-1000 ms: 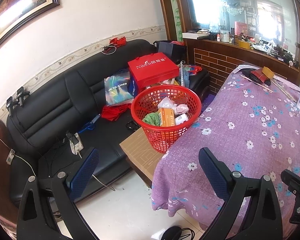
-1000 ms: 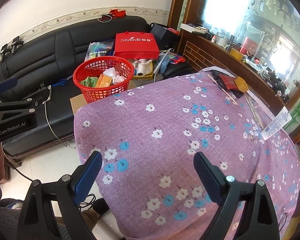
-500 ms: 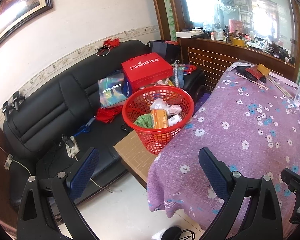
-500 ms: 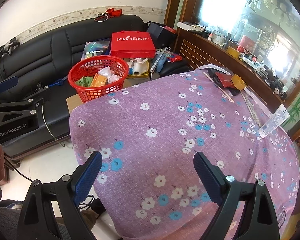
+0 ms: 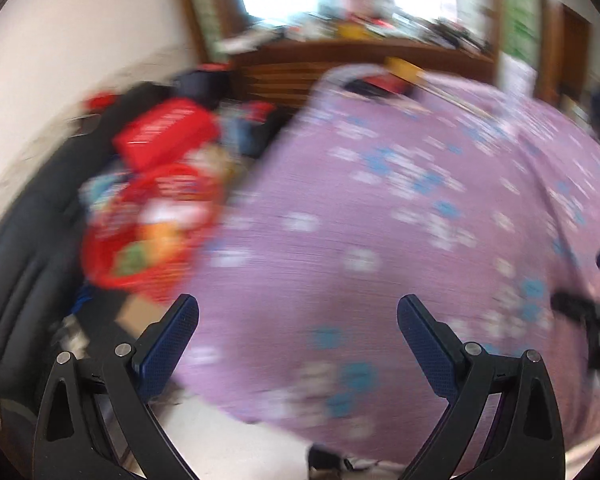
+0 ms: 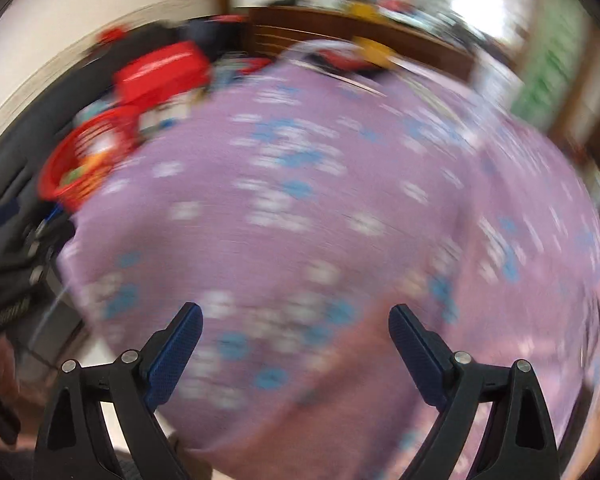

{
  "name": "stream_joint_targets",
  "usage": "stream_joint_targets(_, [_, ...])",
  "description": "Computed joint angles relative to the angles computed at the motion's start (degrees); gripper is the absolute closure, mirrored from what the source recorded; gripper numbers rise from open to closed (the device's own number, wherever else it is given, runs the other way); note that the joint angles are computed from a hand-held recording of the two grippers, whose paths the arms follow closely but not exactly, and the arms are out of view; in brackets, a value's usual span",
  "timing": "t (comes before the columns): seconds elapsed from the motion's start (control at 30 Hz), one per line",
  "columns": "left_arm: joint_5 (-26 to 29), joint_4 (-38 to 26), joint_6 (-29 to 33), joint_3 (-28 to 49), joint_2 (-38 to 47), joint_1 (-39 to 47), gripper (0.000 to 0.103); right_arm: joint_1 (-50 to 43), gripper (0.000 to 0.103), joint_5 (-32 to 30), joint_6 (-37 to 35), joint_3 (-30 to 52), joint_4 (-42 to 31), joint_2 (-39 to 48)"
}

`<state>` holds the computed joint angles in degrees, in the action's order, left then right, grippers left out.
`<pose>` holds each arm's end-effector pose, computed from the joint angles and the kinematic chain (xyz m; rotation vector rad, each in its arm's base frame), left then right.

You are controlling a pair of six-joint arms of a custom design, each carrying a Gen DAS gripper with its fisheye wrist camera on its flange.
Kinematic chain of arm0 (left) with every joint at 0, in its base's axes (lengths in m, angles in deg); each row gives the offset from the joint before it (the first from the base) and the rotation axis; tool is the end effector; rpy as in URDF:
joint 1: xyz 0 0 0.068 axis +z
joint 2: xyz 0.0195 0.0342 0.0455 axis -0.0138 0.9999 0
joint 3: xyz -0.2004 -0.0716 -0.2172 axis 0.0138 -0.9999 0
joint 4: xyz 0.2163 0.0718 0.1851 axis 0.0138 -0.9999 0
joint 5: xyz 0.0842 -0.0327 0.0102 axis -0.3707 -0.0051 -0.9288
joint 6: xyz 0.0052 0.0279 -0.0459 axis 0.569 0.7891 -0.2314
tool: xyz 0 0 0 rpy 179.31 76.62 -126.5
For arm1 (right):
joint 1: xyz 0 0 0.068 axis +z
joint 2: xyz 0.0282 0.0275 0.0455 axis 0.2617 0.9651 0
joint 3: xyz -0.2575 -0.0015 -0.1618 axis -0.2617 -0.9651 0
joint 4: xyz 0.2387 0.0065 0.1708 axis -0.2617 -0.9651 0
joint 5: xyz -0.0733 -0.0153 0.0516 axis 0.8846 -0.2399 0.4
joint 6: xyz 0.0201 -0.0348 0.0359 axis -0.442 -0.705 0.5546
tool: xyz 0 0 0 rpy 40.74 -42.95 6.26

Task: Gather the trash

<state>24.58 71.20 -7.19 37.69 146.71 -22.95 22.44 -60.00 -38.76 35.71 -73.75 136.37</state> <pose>0.2161 -0.0706 0.0486 -0.2065 2.4604 0.2747 0.2641 0.0381 0.0501 -0.4936 2.5780 0.1345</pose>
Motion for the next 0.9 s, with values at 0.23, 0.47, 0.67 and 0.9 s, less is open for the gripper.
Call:
stream_joint_targets(0.23, [9.5,1.4,6.5,19.0,20.2,-5.9,0.004,-20.4,0.007,1.9,2.0,5.9,7.5,14.5])
stream_joint_targets(0.47, [13.0,-2.8,7.3,31.1,28.8,-6.3,0.004,-23.2,0.000,1.7,6.0,11.3,11.3,21.9])
stream_joint_targets(0.67, [16.2,-1.7,6.7,33.1,31.7,-4.8,0.001,-20.6,0.000,4.3,6.4,11.8,14.9,23.5])
stream_joint_targets(0.9, [16.6,1.1,7.4,32.8,32.5,-4.2,0.000,-20.4,0.000,4.2,6.7,12.0,14.9,23.8])
